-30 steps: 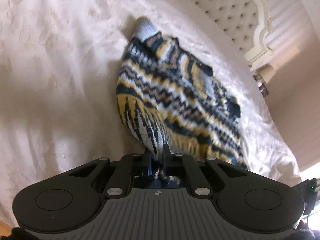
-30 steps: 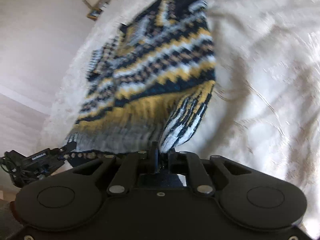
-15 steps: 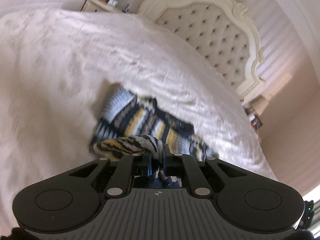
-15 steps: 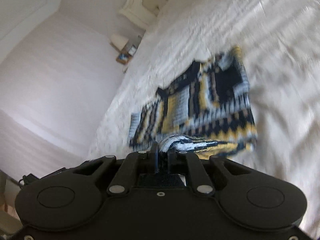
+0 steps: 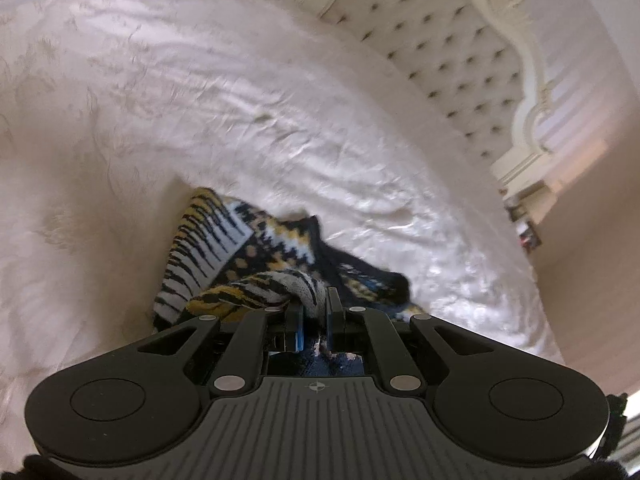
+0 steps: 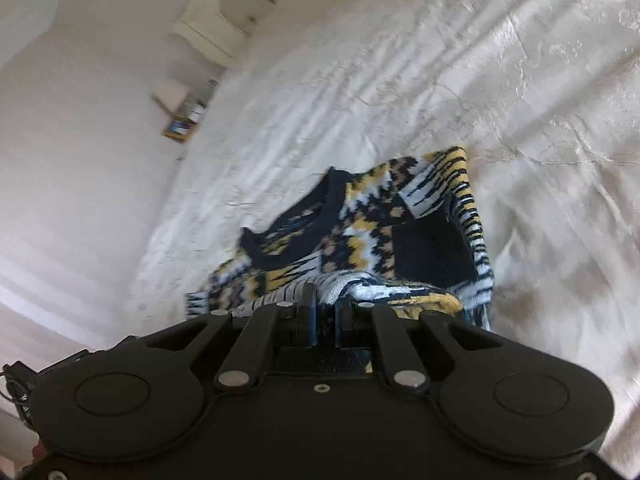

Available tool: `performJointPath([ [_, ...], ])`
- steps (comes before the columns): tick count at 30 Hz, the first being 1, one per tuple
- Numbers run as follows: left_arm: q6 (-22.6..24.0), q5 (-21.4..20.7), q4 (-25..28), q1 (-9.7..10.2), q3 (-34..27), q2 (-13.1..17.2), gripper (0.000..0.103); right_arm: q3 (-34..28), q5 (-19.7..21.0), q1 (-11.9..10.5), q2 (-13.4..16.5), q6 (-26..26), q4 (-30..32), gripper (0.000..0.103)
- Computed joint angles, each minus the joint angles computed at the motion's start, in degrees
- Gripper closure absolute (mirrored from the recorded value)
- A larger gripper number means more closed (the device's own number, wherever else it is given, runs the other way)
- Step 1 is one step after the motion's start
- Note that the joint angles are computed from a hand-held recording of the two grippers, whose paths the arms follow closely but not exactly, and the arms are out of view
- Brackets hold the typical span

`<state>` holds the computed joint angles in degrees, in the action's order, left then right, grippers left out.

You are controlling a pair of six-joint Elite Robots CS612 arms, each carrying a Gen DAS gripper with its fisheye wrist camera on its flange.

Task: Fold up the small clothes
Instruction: 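Lift the hem with both grippers and fold it toward the collar, then lay the hem onto the collar with both grippers and open them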

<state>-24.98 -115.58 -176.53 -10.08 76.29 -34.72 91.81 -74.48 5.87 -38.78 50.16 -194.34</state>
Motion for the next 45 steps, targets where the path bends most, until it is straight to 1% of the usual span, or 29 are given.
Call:
performJointPath([
  [2, 1.3, 0.58, 3.43, -0.06, -2.0, 0.91, 0.094, -2.11, -0.34, 0.09, 0.95, 0.29, 3.47, 0.085],
  [3, 1.91, 0.85, 5.24, -0.06, -3.03, 1.4, 0.093, -3.01, -0.73, 0.18, 1.28, 0.24, 5.32, 0.081],
  [5, 2.28, 1.34, 8.77, -0.05, -5.13, 2.37, 0.092, -4.88, -0.95, 0.18, 1.97, 0.85, 9.39, 0.079],
  [6, 2.41, 1.21, 9.58, 0.02, -5.86, 2.76, 0.092, -5.46, -1.26, 0.17, 2.25, 1.29, 10.3, 0.077],
  [7, 2.71, 0.87, 9.97, 0.11, -6.59, 3.23, 0.092, -5.76, -1.58, 0.13, 2.46, 1.7, 10.36, 0.074],
  [8, 3.11, 0.48, 10.33, 0.22, -7.18, 3.57, 0.09, -5.92, -1.93, 0.12, 2.63, 2.12, 10.13, 0.062],
  [9, 3.59, -0.22, 10.67, 0.35, -7.77, 3.92, 0.084, -5.87, -2.23, 0.05, 2.75, 2.89, 9.32, 0.048],
  [10, 4.02, -0.96, 10.94, 0.49, -8.36, 4.29, 0.079, -5.83, -2.21, -0.05, 2.88, 3.47, 8.46, 0.044],
  [11, 4.6, -1.77, 11.56, 0.63, -9.05, 4.65, 0.076, -5.72, -2.25, -0.15, 2.92, 3.76, 7.76, 0.043],
  [13, 5.33, -2.92, 12.66, 0.84, -10.17, 5.24, 0.063, -5.49, -2.77, -0.26, 2.7, 3.43, 7.9, 0.043],
  [14, 5.35, -3.28, 12.74, 0.92, -10.53, 5.46, 0.06, -5.57, -2.83, -0.33, 2.77, 3.4, 7.89, 0.043],
  [16, 5.22, -1.15, 10.04, 0.78, -10.29, 5.57, 0.043, -5.34, -3.05, -0.44, 2.85, 3.6, 7.0, 0.041],
  [18, 5.0, 1.6, 7.55, 0.59, -10.15, 5.62, 0.034, -5.19, -3.85, -0.4, 2.93, 3.67, 5.93, 0.039],
  [20, 5.77, 3.78, 7.95, 0.5, -10.26, 5.38, 0.032, -4.81, -4.85, -0.34, 3.08, 3.78, 4.08, 0.036],
  [21, 7.51, 4.48, 8.62, 0.44, -10.25, 5.12, 0.032, -4.57, -5.6, -0.28, 2.97, 3.5, 3.64, 0.034],
  [22, 10.43, 5.24, 9.07, 0.31, -9.75, 4.55, 0.032, -4.29, -6.86, -0.12, 2.79, 2.87, 3.29, 0.033],
  [24, 16.56, 6.37, 9.42, -0.04, -8.13, 3.19, 0.032, -3.64, -8.92, 0.22, 2.18, 0.98, 3.3, 0.033],
  [25, 20.38, 6.91, 9.55, -0.35, -6.59, 2.12, 0.032, -3.25, -9.58, 0.39, 1.77, -0.34, 3.59, 0.033],
  [28, 28.81, 6.58, 9.31, -1.13, -1.74, -0.67, 0.032, -1.9, -9.05, 0.92, 0.45, -6.21, 4.85, 0.034],
  [31, 34.37, 6.19, 9.38, -1.99, 2.89, -2.94, 0.032, -0.93, -8.25, 1.86, -0.76, -12.34, 7.92, 0.037],
  [32, 35.45, 5.79, 9.8, -2.24, 4.34, -3.6, 0.032, -0.79, -7.82, 2.19, -1.0, -14.1, 9.13, 0.04],
  [35, 36.29, 4.96, 12.45, -2.75, 6.44, -4.33, 0.032, -0.79, -7.06, 3.08, -1.5, -18.45, 13.36, 0.051],
  [36, 36.45, 5.18, 12.99, -2.93, 6.76, -4.39, 0.032, -1.01, -6.88, 3.4, -1.57, -20.22, 15.01, 0.052],
  [39, 37.1, 5.23, 13.64, -3.22, 6.45, -3.9, 0.032, -1.86, -7.07, 4.16, -1.37, -24.19, 18.04, 0.052],
  [41, 37.74, 5.0, 16.15, -3.36, 4.88, -3.13, 0.032, -2.4, -5.75, 4.1, -0.99, -24.73, 18.81, 0.052],
  [42, 38.16, 5.04, 18.03, -3.43, 3.85, -2.66, 0.032, -3.18, -4.79, 4.01, -0.62, -25.24, 20.25, 0.052],
  [43, 38.62, 5.32, 19.29, -3.54, 3.03, -2.27, 0.032, -3.78, -4.73, 4.11, -0.32, -26.04, 21.29, 0.052],
  [45, 39.13, 6.07, 20.03, -3.73, 1.64, -1.59, 0.032, -4.91, -4.71, 4.17, 0.16, -27.54, 22.89, 0.052],
])
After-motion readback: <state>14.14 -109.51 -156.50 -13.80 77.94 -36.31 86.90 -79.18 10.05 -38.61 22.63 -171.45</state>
